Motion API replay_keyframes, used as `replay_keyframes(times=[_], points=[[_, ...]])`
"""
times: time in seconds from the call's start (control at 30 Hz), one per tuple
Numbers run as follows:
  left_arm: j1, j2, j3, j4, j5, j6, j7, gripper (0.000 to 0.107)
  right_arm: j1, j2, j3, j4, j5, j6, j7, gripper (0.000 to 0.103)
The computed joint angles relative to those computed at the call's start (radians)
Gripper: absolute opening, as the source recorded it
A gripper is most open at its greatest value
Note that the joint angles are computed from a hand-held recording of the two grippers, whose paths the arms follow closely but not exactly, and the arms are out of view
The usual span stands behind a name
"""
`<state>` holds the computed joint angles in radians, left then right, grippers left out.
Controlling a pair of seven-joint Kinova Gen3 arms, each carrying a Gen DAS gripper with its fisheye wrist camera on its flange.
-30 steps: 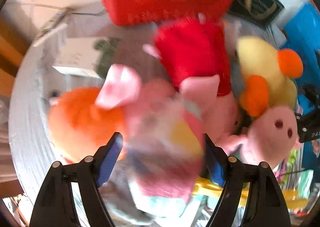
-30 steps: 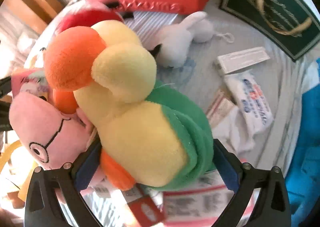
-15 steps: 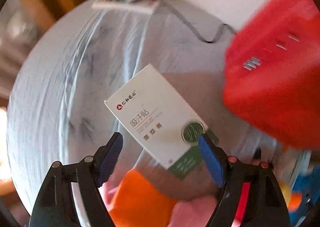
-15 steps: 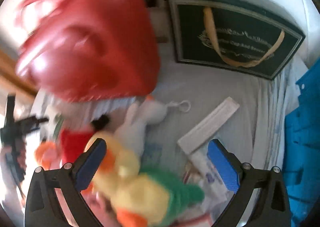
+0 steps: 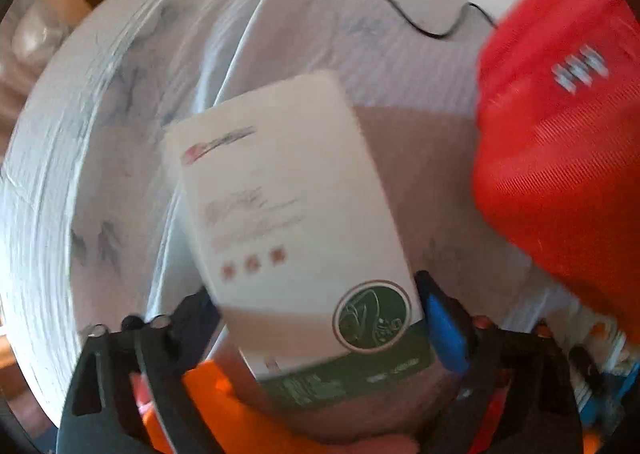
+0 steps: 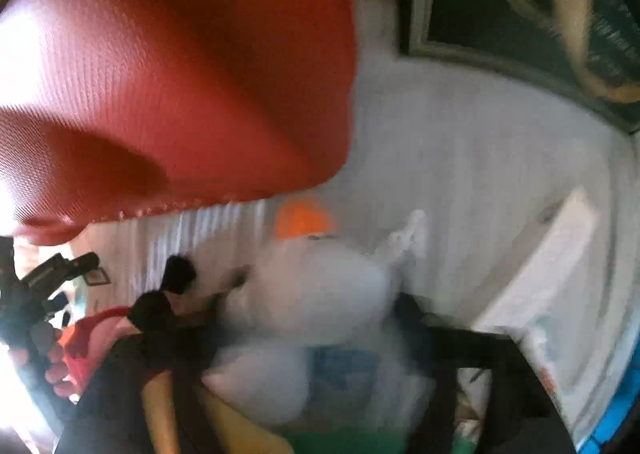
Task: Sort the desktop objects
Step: 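Grasp the white deodorant patch box with the left gripper while the right grasps the white duck plush, then carry the patch box and duck plush over the blue bin and release both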
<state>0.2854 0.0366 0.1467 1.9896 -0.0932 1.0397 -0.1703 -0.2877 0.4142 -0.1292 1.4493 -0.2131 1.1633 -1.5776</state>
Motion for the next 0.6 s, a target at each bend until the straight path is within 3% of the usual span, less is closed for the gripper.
replay_keyframes(times=[0.13, 0.3, 0.47, 0.6], points=[[0.062, -0.093, 0.049, 0.001, -0.049, 0.034, 0.072, 0.080, -0.002, -0.074, -0.001, 0.060, 0.008, -0.065, 0.025, 0.053], [0.155, -0.156, 0.207, -0.065, -0.146, 0.142, 0.184, 0.076, 0.080, -0.189, -0.020, 0.151, -0.121, -0.019, 0.168, 0.050], [0.318, -0.088, 0.351, -0.238, -0.305, 0.316, 0.328, 0.076, 0.104, -0.317, 0.013, 0.323, -0.274, 0.010, 0.318, 0.047], [0.493, -0.015, 0.422, -0.376, -0.452, 0.479, 0.451, 0.076, 0.080, -0.502, -0.001, 0.424, -0.288, -0.008, 0.377, 0.045]])
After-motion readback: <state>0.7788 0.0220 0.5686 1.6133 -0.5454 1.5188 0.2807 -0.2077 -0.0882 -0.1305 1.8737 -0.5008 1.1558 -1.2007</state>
